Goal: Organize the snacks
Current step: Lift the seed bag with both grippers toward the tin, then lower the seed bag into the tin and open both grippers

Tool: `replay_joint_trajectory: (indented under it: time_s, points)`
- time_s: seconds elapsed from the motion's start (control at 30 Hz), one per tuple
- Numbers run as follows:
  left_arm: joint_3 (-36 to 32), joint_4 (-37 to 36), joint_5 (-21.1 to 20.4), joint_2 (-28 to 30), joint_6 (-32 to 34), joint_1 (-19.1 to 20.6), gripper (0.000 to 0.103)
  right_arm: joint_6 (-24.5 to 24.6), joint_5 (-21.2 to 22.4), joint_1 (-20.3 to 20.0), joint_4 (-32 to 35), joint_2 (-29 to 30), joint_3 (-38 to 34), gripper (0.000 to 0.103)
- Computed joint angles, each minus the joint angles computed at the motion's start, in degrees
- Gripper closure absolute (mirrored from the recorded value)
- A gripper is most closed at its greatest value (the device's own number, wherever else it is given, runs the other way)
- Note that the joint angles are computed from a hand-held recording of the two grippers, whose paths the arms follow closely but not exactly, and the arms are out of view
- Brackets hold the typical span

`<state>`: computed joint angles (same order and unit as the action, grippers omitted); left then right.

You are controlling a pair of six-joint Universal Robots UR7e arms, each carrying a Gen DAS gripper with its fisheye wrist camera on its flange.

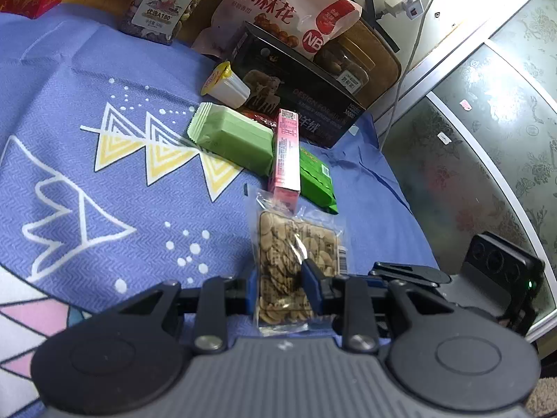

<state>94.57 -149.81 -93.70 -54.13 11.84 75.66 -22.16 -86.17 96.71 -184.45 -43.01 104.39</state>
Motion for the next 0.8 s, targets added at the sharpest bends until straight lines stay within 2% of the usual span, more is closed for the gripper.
replay_joint_trajectory:
  time_s: [0.17,0.2,0.23,0.27,0.33,0.4,0.6,0.8]
  points:
    - [-0.17,0.08,0.06,0.12,-0.24,0.05,0.077,-2.21,-1.67,0.57,-2.97,0.74,0.52,0.057]
    - [-0.12,-0.01,0.15,0.11,-0.24,0.02,0.077,-2.18,-2.13,0.73,-3.34,0.87,0.52,0.061]
    - [-0.12,-0.03,0.23,0.10,-0.18,0.01,0.077,-1.93,-2.84,0.88,-3.79,1.01,0.47,0.067]
    - [-0.06,-0.12,0.25,0.06,-0.10,-0.03,0.077,-1.32,-3.32,0.92,-4.00,1.01,0.47,0.067]
    - [0.27,-0.62,0.23,-0.15,0.47,-0.25,0.077,1.80,-1.47,0.15,-3.28,0.53,0.67,0.072]
    - [0.29,-0.95,0.20,-0.35,1.38,-0.61,0.077,3.78,-0.05,-0.15,-3.42,0.38,0.73,0.072]
    - [-3.11,0.36,-1.01,0.58,3.66,-1.89,0.077,4.19,1.27,0.13,-7.13,0.13,0.04,0.074]
    - [-8.47,0.37,0.96,3.93,7.83,-5.00,0.077,4.52,0.43,-0.09,-9.68,0.34,-2.77,0.074]
